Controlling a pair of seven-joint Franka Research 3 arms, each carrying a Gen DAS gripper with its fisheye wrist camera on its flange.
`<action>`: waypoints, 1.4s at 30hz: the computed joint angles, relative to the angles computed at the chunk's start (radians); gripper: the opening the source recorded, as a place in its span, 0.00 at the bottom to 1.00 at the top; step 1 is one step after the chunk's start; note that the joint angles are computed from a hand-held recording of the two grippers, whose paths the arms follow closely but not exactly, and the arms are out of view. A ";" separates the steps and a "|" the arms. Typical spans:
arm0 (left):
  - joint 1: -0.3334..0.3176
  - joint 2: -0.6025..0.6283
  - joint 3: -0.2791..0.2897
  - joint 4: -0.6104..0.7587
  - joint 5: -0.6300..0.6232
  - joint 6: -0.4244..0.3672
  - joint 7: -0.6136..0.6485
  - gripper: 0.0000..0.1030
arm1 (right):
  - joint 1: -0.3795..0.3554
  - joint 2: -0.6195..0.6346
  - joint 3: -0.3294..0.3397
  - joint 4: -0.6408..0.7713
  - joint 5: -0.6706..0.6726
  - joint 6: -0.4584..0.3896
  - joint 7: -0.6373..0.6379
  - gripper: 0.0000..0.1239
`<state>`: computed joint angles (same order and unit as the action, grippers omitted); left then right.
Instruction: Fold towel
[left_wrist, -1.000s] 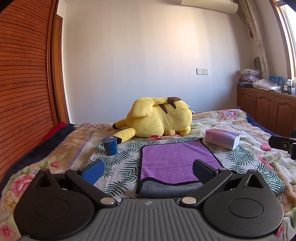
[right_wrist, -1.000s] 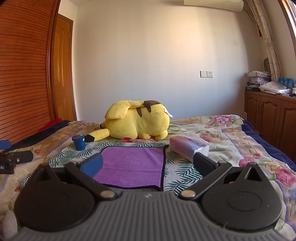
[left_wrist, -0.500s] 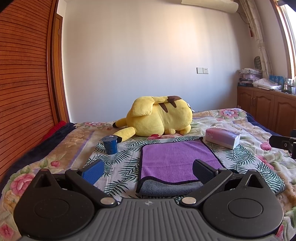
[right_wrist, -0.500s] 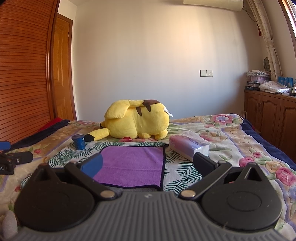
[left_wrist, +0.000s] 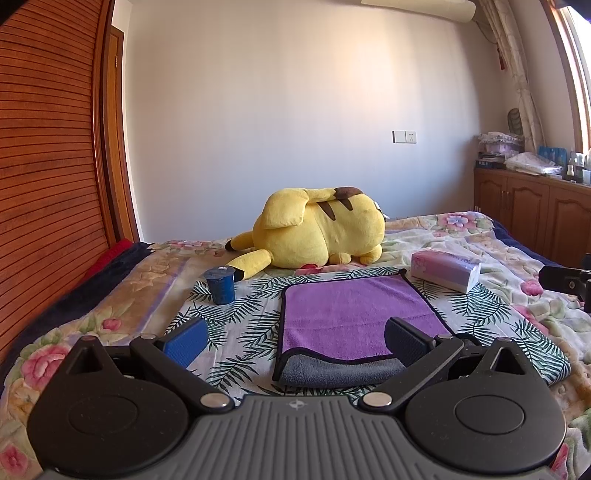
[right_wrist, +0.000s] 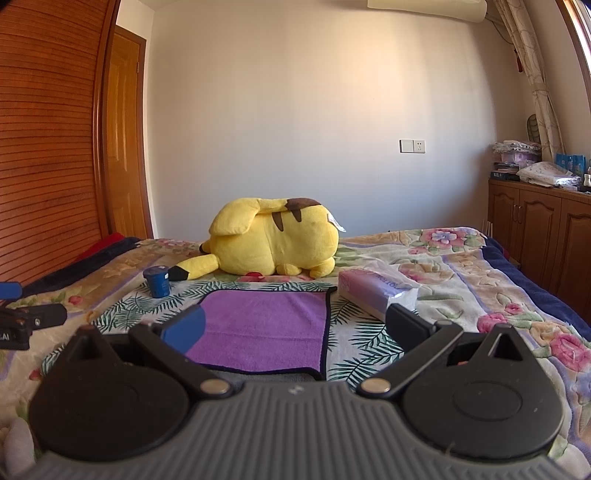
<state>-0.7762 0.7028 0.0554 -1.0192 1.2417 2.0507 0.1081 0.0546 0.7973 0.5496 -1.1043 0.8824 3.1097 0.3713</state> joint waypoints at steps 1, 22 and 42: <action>0.000 0.001 0.000 0.002 -0.001 -0.001 0.002 0.84 | 0.000 0.000 0.000 -0.001 -0.001 0.000 0.001 0.83; 0.025 0.075 -0.004 0.117 -0.179 0.007 0.168 0.84 | 0.083 -0.002 -0.147 0.021 -0.120 -0.113 0.126 0.83; 0.058 0.163 0.014 0.244 -0.317 0.030 0.277 0.84 | 0.202 0.186 -0.337 0.352 -0.388 -0.343 0.436 0.83</action>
